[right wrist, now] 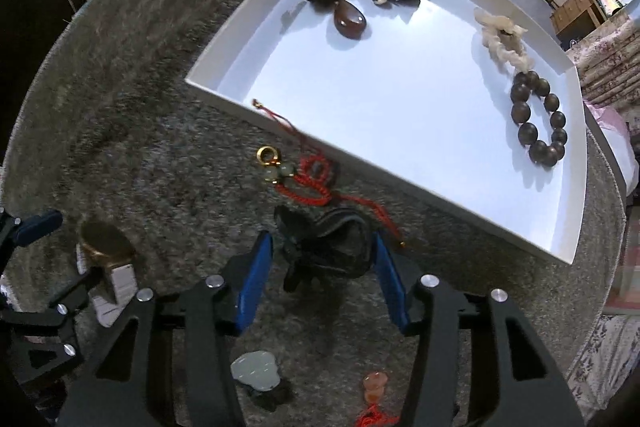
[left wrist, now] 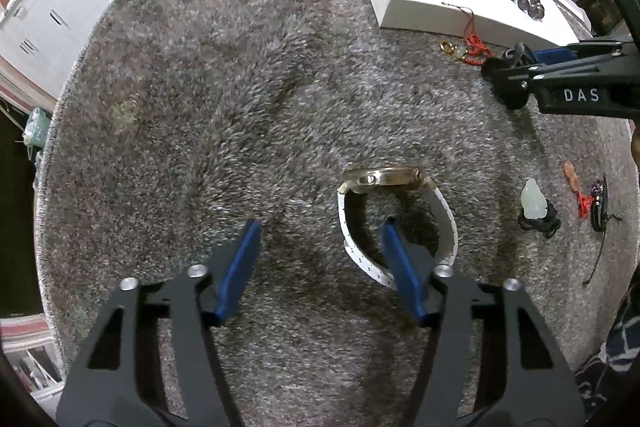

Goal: Organize jewelry
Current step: 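Grasp the black cord bundle with the right tool while the left tool grasps the white-strap watch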

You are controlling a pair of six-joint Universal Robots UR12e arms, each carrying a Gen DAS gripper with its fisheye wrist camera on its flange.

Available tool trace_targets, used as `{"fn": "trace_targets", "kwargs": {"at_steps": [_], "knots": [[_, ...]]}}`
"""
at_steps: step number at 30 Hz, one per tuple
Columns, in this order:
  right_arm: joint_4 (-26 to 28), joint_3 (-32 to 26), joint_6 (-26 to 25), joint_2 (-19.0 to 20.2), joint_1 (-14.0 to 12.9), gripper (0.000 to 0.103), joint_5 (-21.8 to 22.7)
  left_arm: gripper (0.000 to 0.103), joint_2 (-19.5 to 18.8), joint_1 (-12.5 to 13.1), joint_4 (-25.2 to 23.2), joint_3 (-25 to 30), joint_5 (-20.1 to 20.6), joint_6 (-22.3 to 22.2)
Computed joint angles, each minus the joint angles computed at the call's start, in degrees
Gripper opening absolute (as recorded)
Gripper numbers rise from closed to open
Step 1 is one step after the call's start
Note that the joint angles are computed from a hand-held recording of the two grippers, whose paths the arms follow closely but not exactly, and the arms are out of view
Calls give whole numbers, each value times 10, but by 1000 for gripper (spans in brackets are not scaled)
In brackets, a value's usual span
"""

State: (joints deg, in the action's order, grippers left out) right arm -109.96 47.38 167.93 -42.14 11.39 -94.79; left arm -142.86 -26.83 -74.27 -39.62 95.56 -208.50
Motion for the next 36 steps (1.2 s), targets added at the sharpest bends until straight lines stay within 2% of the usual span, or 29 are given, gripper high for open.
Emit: {"fn": "trace_targets", "kwargs": {"at_steps": [2,3,5,6,13,17,22,24,28,33,36], "knots": [[8,-6,0,5,-1,51,-1,52,-3,1,-4,4,-4,2],[5,-5,-1,5,-1,47,-1,52,-5,0,-6,8,-3,3],[-9,1,0,3,-2,46,5,44,-8,1,-9,12,-4,2],[-20,7,-2,1,-3,46,2,36,-9,1,-11,14,-5,2],[-74,62,1,-34,-13,46,24,34,-19,0,-22,31,-3,5],[-89,79,5,-46,-19,46,32,33,-26,0,-30,45,-2,3],[-105,100,11,-58,-29,46,43,6,-32,2,-29,57,-7,-1],[-110,103,13,-59,-32,46,48,2,-34,0,-28,61,-2,1],[-125,114,20,-63,-41,46,64,2,-37,-9,-19,72,23,15],[-145,130,34,-72,-55,46,82,2,-43,-14,0,91,31,36],[-155,138,40,-77,-62,46,90,2,-55,-15,5,125,27,45]]}}
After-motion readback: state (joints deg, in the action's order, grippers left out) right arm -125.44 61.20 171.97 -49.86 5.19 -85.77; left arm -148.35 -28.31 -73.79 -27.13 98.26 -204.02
